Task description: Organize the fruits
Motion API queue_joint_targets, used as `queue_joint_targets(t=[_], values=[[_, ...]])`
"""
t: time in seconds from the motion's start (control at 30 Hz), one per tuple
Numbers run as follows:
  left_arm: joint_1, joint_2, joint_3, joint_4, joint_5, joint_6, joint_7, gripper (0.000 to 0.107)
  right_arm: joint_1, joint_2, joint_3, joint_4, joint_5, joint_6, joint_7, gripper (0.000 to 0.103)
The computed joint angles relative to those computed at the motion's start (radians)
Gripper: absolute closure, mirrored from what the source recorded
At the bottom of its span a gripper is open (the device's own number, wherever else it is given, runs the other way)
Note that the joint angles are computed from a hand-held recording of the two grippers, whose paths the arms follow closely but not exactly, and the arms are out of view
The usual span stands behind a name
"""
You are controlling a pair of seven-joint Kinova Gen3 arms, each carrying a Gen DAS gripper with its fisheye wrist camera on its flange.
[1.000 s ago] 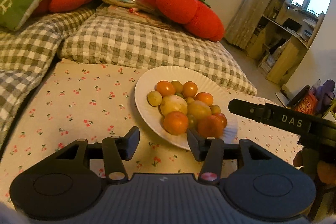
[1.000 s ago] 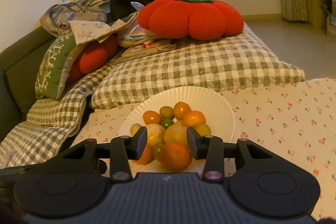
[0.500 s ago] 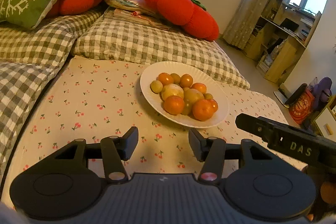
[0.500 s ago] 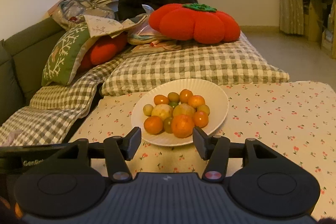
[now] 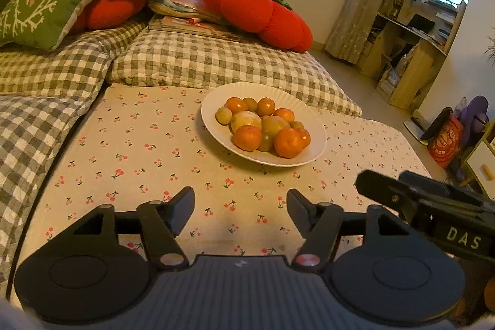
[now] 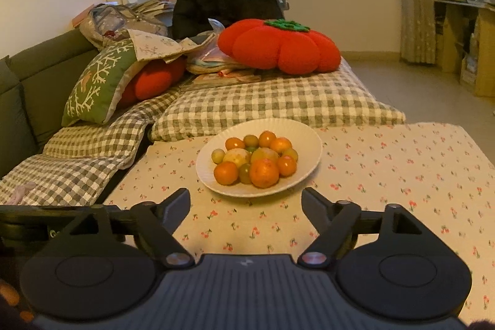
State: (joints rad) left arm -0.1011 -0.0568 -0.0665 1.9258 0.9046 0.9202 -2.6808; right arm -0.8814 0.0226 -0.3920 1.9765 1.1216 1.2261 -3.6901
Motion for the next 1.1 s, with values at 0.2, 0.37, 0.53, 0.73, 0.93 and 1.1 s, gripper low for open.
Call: queue_joint_targets(t=[0.2, 0.37, 0.53, 0.73, 0.93, 1.1], values=[[0.009, -0.028, 0.002, 0.014, -0.044, -0.022, 0.036, 0.034, -0.031, 0.01, -0.017, -0.009, -0.013, 0.071, -0.034, 0.012], [0.021, -0.054, -0.013, 0.031, -0.064, -0.036, 0.051, 0.029, -0.062, 0.024, -0.023, -0.017, -0.027, 0.12, -0.049, 0.005], [0.035, -0.07, -0.019, 0.044, -0.072, -0.06, 0.053, 0.022, -0.082, 0.038, -0.014, -0.028, -0.042, 0.156, -0.052, 0.001], [0.048, -0.074, -0.027, 0.047, -0.079, -0.077, 0.066, 0.012, -0.077, 0.045, 0.0, -0.038, -0.068, 0.144, -0.035, 0.0], [0.061, -0.079, -0.022, 0.062, -0.085, -0.114, 0.055, 0.011, -0.083, 0.054, 0.008, -0.051, -0.082, 0.16, -0.012, 0.0], [0.071, -0.081, -0.02, 0.067, -0.096, -0.138, 0.063, 0.011, -0.082, 0.053, 0.011, -0.055, -0.096, 0.149, 0.005, 0.0]])
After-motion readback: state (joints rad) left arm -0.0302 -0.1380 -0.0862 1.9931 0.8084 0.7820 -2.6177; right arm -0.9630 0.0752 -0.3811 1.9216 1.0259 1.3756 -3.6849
